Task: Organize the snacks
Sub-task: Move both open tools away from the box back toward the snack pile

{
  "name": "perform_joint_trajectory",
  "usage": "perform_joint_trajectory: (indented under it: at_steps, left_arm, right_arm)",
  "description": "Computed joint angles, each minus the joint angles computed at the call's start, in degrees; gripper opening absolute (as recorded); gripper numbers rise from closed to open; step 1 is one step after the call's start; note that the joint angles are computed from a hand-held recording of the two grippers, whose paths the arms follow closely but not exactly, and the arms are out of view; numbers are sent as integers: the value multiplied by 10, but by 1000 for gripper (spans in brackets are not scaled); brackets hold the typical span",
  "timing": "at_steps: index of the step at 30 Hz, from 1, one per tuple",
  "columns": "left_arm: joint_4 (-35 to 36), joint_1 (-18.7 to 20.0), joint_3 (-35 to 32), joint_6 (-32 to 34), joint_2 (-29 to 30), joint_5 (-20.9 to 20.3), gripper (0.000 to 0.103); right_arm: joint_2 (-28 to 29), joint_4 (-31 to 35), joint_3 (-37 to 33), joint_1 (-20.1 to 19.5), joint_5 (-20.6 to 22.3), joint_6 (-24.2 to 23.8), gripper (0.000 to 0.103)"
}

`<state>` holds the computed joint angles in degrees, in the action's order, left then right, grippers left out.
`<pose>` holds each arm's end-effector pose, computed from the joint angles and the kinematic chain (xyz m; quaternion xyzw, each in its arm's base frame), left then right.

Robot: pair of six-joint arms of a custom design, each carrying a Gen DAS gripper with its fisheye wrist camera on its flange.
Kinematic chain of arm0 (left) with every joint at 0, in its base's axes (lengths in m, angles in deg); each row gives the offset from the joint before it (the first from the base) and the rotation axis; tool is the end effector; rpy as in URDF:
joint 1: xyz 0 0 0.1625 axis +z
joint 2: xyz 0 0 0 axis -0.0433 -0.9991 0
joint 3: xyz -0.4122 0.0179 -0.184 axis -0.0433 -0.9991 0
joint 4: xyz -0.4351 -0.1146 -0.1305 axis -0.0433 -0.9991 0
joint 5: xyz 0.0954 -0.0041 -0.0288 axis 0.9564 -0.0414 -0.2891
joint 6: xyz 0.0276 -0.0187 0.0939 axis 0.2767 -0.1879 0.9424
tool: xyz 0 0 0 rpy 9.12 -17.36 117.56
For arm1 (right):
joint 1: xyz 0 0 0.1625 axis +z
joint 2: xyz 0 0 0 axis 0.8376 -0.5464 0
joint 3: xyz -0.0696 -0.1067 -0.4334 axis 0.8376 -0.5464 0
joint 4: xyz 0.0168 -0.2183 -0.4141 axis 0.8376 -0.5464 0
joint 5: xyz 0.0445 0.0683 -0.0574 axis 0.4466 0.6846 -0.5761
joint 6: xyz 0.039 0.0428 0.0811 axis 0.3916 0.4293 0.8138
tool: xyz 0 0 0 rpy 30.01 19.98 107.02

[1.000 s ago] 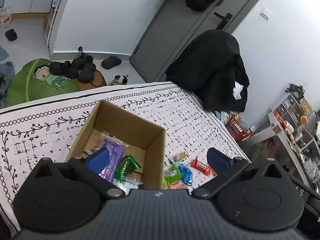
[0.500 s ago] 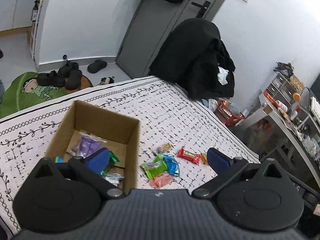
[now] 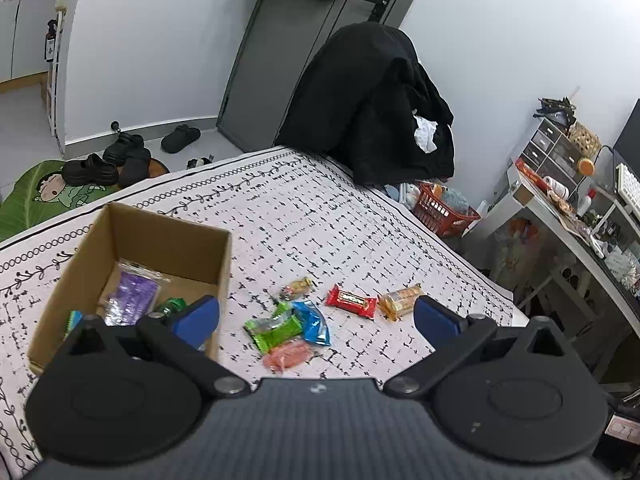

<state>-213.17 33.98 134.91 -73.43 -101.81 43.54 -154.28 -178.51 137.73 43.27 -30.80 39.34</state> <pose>-0.3122 -0.4417 0.2324 0.0727 0.8821 -0.4246 0.1904 0.1755 -0.4671 0.2798 0.0178 -0.8880 0.4238 0.1777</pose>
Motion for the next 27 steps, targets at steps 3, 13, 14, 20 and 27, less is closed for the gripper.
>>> perform_joint_trajectory:
  at_steps: [3,13,14,20,27]
  left_arm:
    - [6,-2,-9,-4,18,2,103]
    - [25,-5,-39,-36,79,7,103]
    - [25,-6,-40,-39,84,11,103]
    - [29,1,-54,-50,123,21,103]
    - [38,25,-68,-66,157,36,100]
  right_arm:
    - [-10,13,-1,-15,9,-8,103]
    - [-20,23,-16,-58,42,-23,102]
    - [-22,26,-17,-63,49,-24,102]
    - [-16,49,-23,-96,97,-17,101]
    - [23,72,-52,-122,135,-22,98]
